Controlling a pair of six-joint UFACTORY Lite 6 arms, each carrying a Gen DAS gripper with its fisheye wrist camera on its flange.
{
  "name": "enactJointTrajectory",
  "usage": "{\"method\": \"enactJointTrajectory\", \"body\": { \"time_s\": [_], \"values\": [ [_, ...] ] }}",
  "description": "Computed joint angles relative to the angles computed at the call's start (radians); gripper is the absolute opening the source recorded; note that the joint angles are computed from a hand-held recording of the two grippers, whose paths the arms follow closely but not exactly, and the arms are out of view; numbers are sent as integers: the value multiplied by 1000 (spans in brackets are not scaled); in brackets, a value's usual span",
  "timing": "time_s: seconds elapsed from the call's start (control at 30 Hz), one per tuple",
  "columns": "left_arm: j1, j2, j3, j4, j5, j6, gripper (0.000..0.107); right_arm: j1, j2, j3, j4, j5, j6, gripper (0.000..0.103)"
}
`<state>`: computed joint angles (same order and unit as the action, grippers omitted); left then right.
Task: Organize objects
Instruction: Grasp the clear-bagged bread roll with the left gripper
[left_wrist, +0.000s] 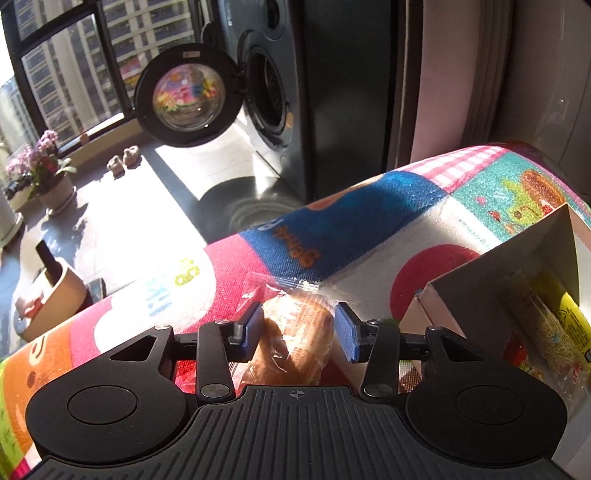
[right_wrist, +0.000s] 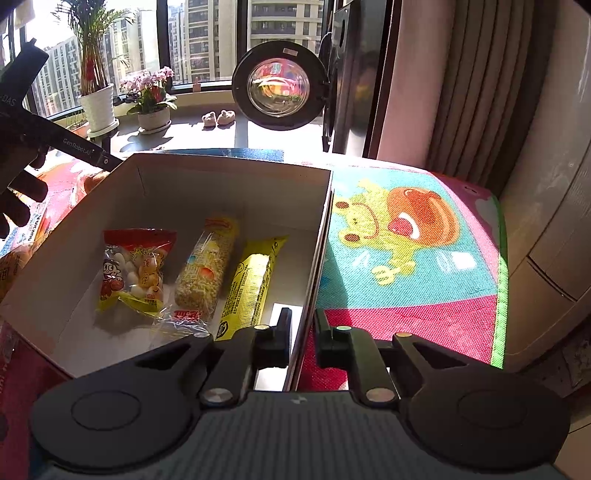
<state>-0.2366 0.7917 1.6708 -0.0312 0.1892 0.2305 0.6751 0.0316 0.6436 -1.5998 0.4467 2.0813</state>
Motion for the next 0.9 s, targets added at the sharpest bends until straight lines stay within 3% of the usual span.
{"method": "enactJointTrajectory", "body": {
  "time_s": [0.1, 0.17, 0.33, 0.63, 0.9],
  "values": [
    [-16, 11, -1, 171, -22, -153, 54, -2, 9, 12, 17, 1, -8, 13],
    [-14, 31, 30, 185, -8, -208, 52, -2, 20, 32, 51, 0, -30, 13],
    [19, 49, 72, 64, 24, -178, 54, 0, 81, 99, 74, 0, -49, 13],
    [32, 66, 86, 55, 13, -206, 58, 23, 144, 159, 90, 44, -70, 13],
    [46, 85, 112, -56, 28, -161, 61, 34, 140, 155, 101, 50, -80, 13]
  ]
}}
